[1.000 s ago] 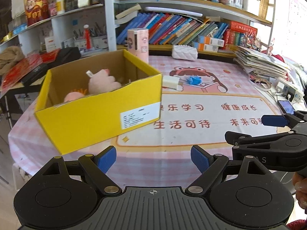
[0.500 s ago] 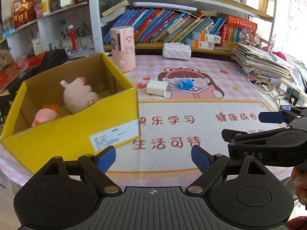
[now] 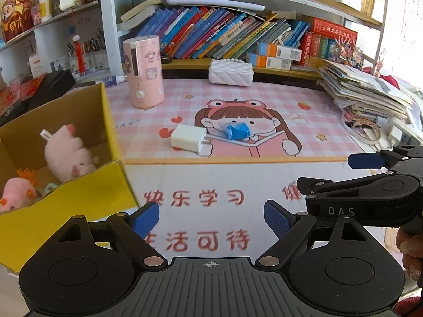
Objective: Organize objects
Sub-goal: 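Lift both grippers out of the box and move toward the white charger, then grasp the blue wrapped item with the right gripper while the left gripper approaches the white charger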
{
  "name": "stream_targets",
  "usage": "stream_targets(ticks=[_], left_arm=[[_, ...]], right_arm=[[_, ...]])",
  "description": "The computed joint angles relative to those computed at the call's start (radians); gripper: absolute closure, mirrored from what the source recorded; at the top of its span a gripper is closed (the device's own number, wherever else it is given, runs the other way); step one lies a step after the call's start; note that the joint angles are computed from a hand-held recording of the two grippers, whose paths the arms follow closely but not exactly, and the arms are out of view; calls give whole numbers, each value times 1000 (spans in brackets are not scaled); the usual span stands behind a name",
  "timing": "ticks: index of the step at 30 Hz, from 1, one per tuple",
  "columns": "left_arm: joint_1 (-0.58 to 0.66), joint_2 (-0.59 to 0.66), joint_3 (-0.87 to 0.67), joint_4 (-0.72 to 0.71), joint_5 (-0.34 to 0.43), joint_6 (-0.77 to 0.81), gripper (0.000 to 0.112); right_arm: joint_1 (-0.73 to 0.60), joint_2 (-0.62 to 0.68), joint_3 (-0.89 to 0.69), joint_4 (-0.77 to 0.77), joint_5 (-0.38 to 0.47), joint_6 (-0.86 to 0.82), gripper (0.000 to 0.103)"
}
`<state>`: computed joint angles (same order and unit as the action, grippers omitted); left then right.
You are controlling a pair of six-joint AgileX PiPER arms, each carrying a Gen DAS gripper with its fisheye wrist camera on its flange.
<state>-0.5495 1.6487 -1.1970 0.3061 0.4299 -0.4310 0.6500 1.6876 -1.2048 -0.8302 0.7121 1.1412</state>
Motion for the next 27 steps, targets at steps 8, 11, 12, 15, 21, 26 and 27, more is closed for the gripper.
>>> stream_targets(ticks=[8, 11, 12, 15, 21, 26, 27], left_arm=[[-64, 124, -159, 245, 105, -257, 23], [-78, 175, -231, 290, 155, -293, 24], [-80, 191, -253, 299, 168, -297, 24], [-87, 237, -315, 331, 201, -310, 24], [-86, 330, -436, 335, 260, -286, 24], [-79, 386, -517, 315, 300, -251, 24], [-78, 397, -531, 311, 307, -243, 23]], right_arm=[[-164, 39, -39, 132, -179, -204, 23], [-211, 73, -75, 199, -239, -307, 24], [-227, 87, -92, 229, -258, -348, 24], [-265, 131, -144, 313, -302, -460, 25], [-324, 257, -314, 578, -304, -755, 28], [-351, 383, -488, 784, -241, -948, 31], [-353, 408, -522, 806, -227, -968, 31]])
